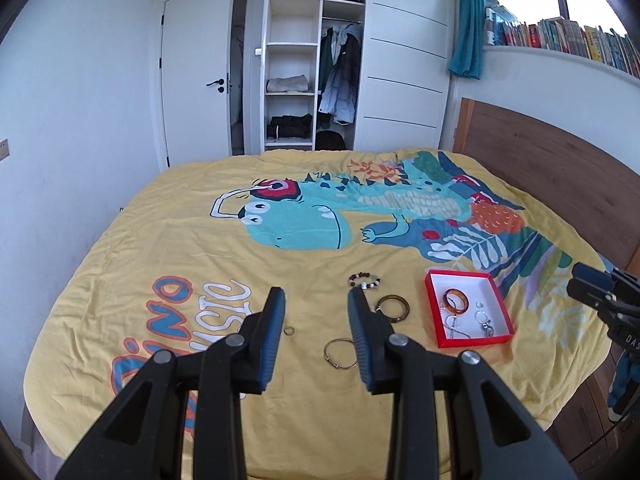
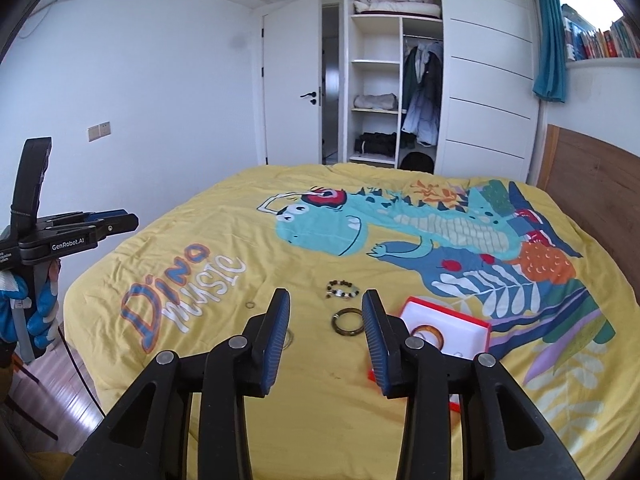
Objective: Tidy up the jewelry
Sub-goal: 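Lift both tools back from the box toward the remaining jewelry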
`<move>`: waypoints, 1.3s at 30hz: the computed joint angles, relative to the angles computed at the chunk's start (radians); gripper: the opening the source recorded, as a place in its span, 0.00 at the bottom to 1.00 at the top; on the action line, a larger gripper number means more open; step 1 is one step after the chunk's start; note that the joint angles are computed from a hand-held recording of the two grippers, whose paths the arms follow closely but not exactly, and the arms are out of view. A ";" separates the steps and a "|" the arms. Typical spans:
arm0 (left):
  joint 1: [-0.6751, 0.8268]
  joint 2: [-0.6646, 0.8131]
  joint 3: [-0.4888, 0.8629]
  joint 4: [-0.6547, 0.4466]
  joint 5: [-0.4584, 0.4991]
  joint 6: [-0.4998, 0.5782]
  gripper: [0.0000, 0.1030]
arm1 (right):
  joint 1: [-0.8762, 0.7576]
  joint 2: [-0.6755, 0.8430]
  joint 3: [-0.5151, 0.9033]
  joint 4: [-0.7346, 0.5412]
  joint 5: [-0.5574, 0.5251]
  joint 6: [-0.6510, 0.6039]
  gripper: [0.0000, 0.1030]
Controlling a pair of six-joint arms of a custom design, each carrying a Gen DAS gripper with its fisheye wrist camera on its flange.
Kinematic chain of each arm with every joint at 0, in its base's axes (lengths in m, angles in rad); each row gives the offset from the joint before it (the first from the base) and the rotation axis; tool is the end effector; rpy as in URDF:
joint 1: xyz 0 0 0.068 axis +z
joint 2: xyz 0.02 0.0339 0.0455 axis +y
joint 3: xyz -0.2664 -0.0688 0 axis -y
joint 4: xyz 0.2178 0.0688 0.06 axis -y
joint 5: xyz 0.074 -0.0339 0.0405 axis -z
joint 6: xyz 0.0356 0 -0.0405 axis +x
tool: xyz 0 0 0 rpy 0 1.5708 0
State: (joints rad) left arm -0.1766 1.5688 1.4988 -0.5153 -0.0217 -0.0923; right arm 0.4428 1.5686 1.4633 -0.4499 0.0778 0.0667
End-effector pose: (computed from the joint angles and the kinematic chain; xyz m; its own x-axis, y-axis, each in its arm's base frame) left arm 0.3272 -0.0576 0.3640 -0.5561 0.0056 -0.8311 0.1070 0.9921 -0.0649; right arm 0.3042 0.1412 0.3590 -0.4997 -0.1634 -0.8506 -0.3349 0.9421 0.0158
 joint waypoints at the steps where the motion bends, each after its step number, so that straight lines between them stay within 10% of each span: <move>1: 0.008 0.007 -0.009 0.014 0.010 -0.003 0.30 | 0.006 0.017 0.007 0.004 -0.003 0.001 0.36; 15: 0.043 0.381 0.043 0.163 0.057 -0.038 0.30 | -0.038 0.363 0.114 0.081 -0.111 0.012 0.37; 39: 0.084 1.067 0.674 0.025 0.099 -0.105 0.30 | -0.080 1.026 0.711 -0.056 -0.332 0.039 0.37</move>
